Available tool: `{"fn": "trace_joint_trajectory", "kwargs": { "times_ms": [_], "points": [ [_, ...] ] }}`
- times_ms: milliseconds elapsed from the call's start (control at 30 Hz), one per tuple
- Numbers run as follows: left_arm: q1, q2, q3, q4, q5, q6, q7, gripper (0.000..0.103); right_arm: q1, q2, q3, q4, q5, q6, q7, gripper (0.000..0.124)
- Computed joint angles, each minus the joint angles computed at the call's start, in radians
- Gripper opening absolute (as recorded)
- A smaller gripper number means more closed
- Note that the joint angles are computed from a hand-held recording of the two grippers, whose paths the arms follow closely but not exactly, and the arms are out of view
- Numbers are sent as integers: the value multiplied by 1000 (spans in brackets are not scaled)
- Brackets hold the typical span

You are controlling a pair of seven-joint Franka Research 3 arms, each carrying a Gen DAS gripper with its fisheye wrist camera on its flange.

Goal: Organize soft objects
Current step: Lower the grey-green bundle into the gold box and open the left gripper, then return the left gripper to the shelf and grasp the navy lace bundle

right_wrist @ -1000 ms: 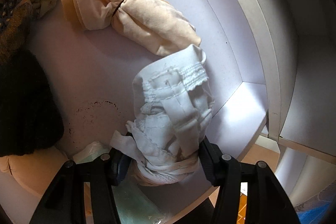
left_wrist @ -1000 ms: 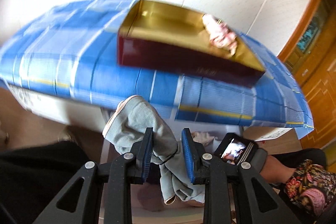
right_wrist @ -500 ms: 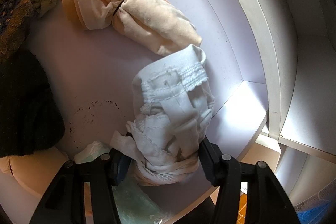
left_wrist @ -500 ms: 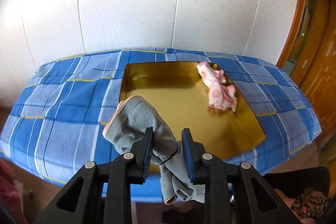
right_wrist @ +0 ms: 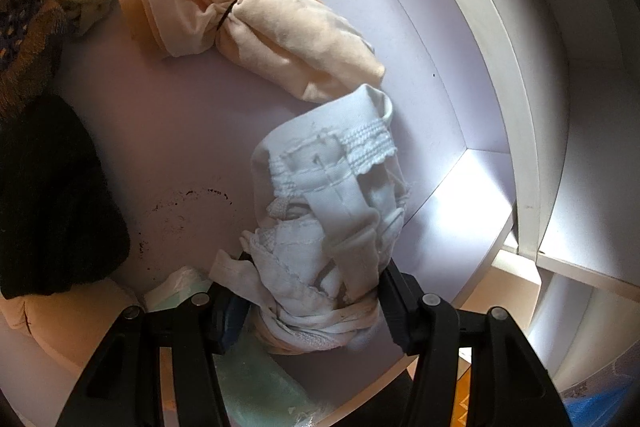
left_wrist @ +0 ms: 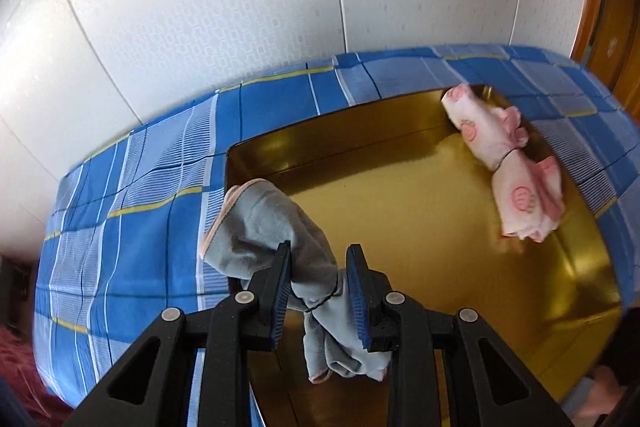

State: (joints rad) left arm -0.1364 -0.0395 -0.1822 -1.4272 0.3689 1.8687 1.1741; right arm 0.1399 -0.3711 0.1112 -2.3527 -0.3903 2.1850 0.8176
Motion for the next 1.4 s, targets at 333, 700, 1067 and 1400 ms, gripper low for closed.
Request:
{"fn": "trace_joint_trajectory", "kwargs": {
  "times_ms": [333, 700, 1067, 1400],
  "points": [
    [-15, 127, 10, 118, 82, -85, 100, 28, 0, 3, -5, 10, 11, -15, -10, 58],
    [-44, 129, 17, 81, 221, -96, 75, 38, 1, 24, -7, 32, 14, -29, -5, 58],
    [-30, 117, 18, 89, 189, -99, 29, 59, 2, 25, -9, 26, 14, -26, 0, 58],
    [32, -142, 12, -134, 132, 182, -207, 72, 2, 38, -5, 24, -10, -15, 16, 58]
  ]
}}
